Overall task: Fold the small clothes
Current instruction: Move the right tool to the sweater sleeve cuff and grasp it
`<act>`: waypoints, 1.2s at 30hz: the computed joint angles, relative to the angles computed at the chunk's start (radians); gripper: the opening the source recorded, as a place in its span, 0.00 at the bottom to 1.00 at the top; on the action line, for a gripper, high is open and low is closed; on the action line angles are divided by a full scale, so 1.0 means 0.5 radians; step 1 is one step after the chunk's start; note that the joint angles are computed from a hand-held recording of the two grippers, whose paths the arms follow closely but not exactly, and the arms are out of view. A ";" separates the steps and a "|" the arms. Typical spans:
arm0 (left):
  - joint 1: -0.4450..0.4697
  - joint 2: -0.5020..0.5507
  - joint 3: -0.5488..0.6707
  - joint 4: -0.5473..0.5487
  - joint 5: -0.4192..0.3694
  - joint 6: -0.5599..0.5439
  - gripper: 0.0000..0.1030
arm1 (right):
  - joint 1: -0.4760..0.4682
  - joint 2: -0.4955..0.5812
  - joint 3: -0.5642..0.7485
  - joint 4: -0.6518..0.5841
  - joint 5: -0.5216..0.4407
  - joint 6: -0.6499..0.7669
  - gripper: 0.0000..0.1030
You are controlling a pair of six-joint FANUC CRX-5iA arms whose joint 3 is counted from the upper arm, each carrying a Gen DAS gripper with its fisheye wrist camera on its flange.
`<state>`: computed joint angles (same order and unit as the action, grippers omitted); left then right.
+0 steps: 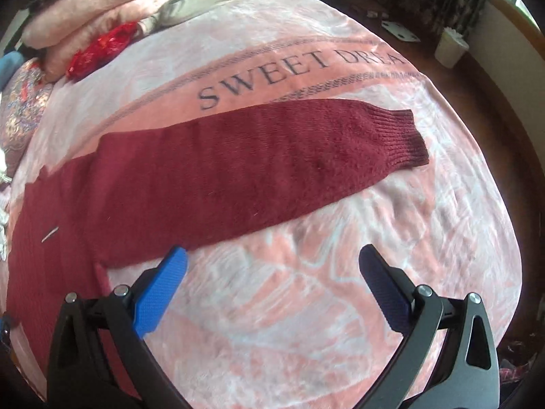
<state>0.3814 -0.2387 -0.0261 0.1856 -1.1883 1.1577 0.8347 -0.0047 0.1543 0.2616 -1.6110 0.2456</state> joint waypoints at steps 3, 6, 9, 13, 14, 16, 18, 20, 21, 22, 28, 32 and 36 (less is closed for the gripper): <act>-0.087 0.113 0.047 -0.043 0.042 0.116 0.96 | -0.163 -0.006 -0.076 -0.120 0.087 0.061 0.97; -0.190 0.210 0.100 -0.126 0.090 0.212 0.96 | -0.262 0.000 -0.130 -0.159 0.139 0.118 0.97; -0.301 0.299 0.173 -0.217 0.115 0.281 0.96 | -0.348 -0.012 -0.167 -0.217 0.224 0.186 0.97; -0.439 0.397 0.265 -0.259 0.131 0.385 0.96 | -0.412 -0.031 -0.218 -0.279 0.322 0.209 0.97; -0.466 0.414 0.284 -0.270 0.135 0.403 0.96 | -0.420 -0.037 -0.226 -0.276 0.341 0.214 0.98; -0.524 0.440 0.317 -0.306 0.144 0.448 0.96 | -0.445 -0.055 -0.232 -0.283 0.367 0.209 0.98; -0.546 0.459 0.335 -0.308 0.145 0.462 0.96 | -0.484 -0.089 -0.235 -0.331 0.402 0.208 0.97; -0.561 0.465 0.337 -0.312 0.155 0.472 0.96 | -0.509 -0.096 -0.212 -0.352 0.362 0.238 0.97; -0.569 0.471 0.339 -0.323 0.162 0.476 0.96 | -0.508 -0.103 -0.210 -0.329 0.333 0.234 0.97; -0.576 0.472 0.335 -0.341 0.170 0.482 0.96 | -0.513 -0.118 -0.210 -0.318 0.311 0.240 0.97; -0.589 0.489 0.303 -0.364 0.176 0.500 0.96 | -0.587 -0.252 -0.328 -0.298 0.237 0.162 0.96; -0.608 0.495 0.292 -0.390 0.183 0.498 0.96 | -0.641 -0.324 -0.433 -0.271 0.324 0.131 0.85; -0.618 0.490 0.291 -0.425 0.199 0.498 0.96 | -0.661 -0.317 -0.442 -0.210 0.350 0.124 0.76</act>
<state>0.0722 0.0061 0.1196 -0.0270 -1.0889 1.4068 0.5041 -0.1634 -0.0669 0.1566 -1.4360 0.3074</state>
